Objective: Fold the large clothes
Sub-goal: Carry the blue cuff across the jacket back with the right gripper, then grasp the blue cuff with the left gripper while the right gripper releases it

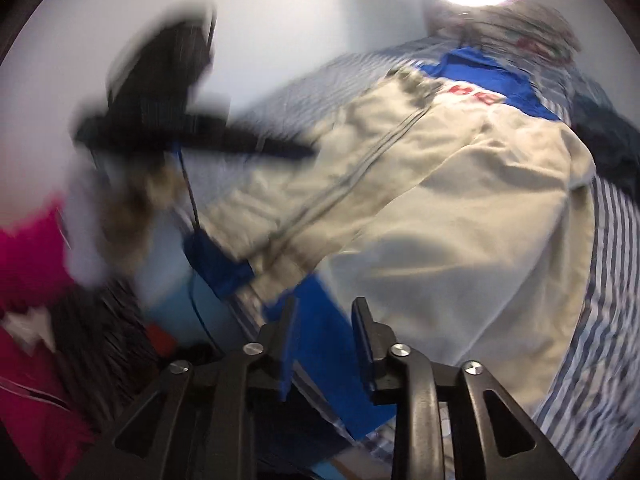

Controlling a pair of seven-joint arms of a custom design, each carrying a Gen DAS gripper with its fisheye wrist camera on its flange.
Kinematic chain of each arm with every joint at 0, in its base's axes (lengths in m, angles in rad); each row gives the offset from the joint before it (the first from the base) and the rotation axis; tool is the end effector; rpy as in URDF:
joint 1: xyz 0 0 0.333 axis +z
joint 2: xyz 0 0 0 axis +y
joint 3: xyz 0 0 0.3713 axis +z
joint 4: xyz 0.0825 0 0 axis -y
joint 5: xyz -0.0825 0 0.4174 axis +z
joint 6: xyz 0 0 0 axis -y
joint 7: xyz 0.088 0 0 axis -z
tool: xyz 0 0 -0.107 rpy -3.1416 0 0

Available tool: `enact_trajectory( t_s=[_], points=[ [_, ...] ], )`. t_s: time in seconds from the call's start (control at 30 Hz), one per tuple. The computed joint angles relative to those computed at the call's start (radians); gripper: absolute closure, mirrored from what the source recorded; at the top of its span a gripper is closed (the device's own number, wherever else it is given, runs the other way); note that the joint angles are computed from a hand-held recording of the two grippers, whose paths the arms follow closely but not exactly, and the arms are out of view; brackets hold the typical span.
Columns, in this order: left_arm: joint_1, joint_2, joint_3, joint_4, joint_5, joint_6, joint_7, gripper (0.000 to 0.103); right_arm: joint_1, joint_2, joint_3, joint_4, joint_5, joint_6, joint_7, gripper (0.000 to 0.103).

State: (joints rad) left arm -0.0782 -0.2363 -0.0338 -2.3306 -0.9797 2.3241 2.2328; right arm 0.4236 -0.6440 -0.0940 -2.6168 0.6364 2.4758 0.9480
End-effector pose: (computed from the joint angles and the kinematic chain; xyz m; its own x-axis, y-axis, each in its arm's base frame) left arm 0.5051 -0.0726 0.4986 -0.2648 -0.7687 0.5822 -0.9096 -0.0014 -0.4155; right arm 0.3696 0.1199 0.5389 0.5801 -0.7580 -0.2981 -0.7325 -0.3255 -0.5979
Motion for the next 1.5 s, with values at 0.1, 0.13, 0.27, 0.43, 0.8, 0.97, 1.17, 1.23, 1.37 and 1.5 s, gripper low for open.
enact_trajectory(
  t_s=[0.1,0.13,0.27,0.43,0.8,0.97,1.17,1.23,1.37,1.5],
  points=[
    [-0.01,-0.011,-0.003,-0.029,-0.018,-0.015,-0.006,0.064,-0.053,-0.005,-0.025,-0.007,-0.005,0.036,0.026,0.069],
    [-0.012,-0.011,-0.005,-0.034,-0.02,-0.02,-0.011,0.059,-0.069,0.001,-0.035,-0.005,-0.007,0.051,0.033,0.069],
    [-0.023,-0.007,-0.02,-0.072,-0.01,-0.007,-0.036,0.053,-0.106,0.064,-0.076,0.031,0.006,0.094,0.051,0.069],
    [-0.032,-0.001,-0.03,-0.104,-0.012,-0.022,-0.064,0.053,-0.13,0.216,-0.125,0.121,0.104,0.144,0.057,0.057],
    [-0.044,0.024,-0.043,-0.106,-0.032,-0.045,-0.068,0.079,-0.199,0.57,-0.146,0.387,0.476,0.087,-0.011,0.058],
    [-0.038,0.03,-0.038,-0.103,-0.057,-0.064,-0.061,0.094,-0.256,0.689,-0.085,0.477,0.548,0.095,-0.012,0.059],
    [-0.034,0.001,-0.032,-0.113,-0.056,-0.074,-0.037,0.097,-0.338,0.765,-0.01,0.562,0.645,0.062,-0.067,0.096],
    [-0.03,-0.013,-0.021,-0.119,-0.063,-0.101,-0.03,0.098,-0.353,0.757,0.013,0.576,0.579,0.074,-0.055,0.1],
    [-0.03,-0.005,-0.012,-0.109,-0.116,-0.145,-0.016,0.099,-0.371,0.726,0.038,0.608,0.269,0.126,0.11,0.102],
    [-0.029,0.013,-0.042,-0.108,-0.078,-0.11,-0.034,0.099,-0.379,0.716,0.048,0.621,0.031,0.172,0.302,0.097]
  ],
)
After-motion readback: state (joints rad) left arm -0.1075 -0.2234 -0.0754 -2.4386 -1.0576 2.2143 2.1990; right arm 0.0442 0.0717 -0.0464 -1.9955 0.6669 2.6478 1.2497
